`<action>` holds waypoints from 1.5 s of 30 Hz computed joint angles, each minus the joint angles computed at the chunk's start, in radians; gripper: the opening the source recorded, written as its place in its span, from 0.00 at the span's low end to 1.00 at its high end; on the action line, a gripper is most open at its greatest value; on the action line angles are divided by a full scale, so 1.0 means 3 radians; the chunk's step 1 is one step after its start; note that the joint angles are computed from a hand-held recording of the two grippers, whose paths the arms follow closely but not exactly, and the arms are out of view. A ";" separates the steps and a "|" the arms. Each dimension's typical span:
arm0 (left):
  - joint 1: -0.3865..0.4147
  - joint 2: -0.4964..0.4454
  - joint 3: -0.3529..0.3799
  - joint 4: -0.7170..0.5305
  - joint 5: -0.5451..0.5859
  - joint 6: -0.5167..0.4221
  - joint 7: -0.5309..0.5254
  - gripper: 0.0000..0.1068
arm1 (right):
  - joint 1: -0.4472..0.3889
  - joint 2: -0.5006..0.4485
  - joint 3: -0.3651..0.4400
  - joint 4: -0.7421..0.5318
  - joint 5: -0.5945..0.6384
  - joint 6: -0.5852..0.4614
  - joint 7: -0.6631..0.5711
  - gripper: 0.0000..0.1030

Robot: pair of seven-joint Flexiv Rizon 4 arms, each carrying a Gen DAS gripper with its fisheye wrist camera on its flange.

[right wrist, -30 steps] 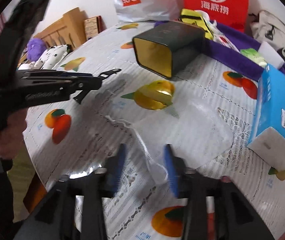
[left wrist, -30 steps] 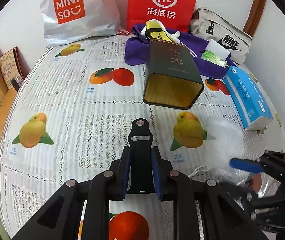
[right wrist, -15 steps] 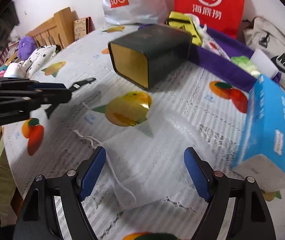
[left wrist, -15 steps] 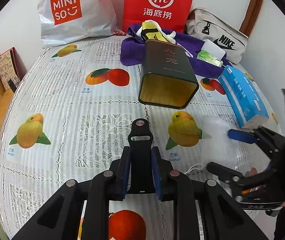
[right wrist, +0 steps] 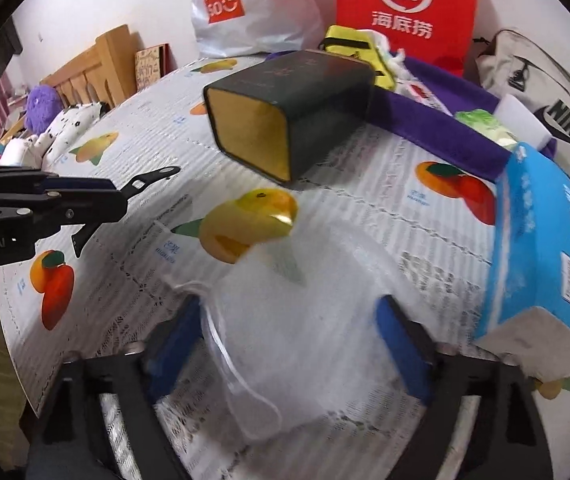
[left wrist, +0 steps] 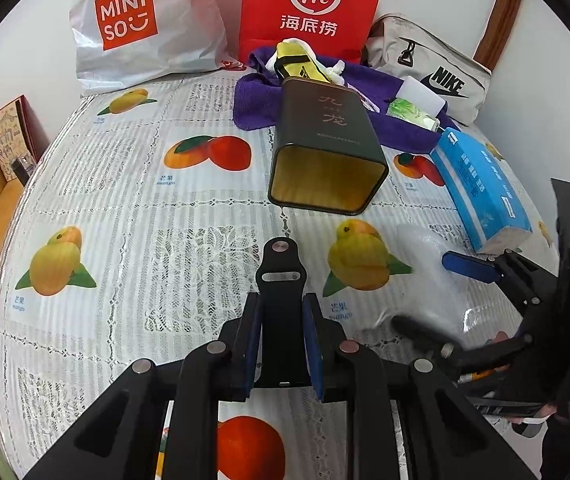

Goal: Organize soft objects
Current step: 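Grasp the clear mesh bag with the right tool while the left tool holds the strap, then carry the strap in the left tool and mesh bag in the right tool to the towel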

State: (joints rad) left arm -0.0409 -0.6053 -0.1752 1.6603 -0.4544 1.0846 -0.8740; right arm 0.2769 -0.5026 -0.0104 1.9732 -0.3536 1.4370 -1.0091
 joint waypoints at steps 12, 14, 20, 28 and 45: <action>-0.0006 0.0045 -0.0062 -0.0003 -0.0056 0.0006 0.0032 0.19 | -0.0320 0.0105 0.0290 -0.0003 0.0341 -0.0152 -0.0115 0.07; -0.0009 0.0058 -0.0073 -0.0011 -0.0077 -0.0012 0.0043 0.19 | -0.0347 0.0141 0.0339 -0.0004 0.0398 -0.0216 -0.0158 0.07; -0.0040 0.0095 -0.0082 -0.0038 -0.0110 -0.0019 0.0074 0.19 | -0.0290 0.0303 0.0273 0.0046 0.0412 -0.0316 -0.0097 0.06; -0.0121 0.0095 -0.0032 -0.0159 -0.0057 -0.0066 -0.0003 0.19 | -0.0255 0.0507 0.0113 0.0128 0.0237 -0.0352 0.0154 0.06; -0.0285 -0.0003 0.0004 -0.0632 0.0153 -0.0108 -0.0305 0.19 | -0.0486 0.0595 -0.0084 0.0052 -0.0130 -0.0298 0.0495 0.06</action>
State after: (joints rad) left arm -0.1265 -0.6063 -0.1740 1.4708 -0.4083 1.0523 -0.9655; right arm 0.1309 -0.3242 -0.0355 1.9888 -0.3926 1.3478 -0.8606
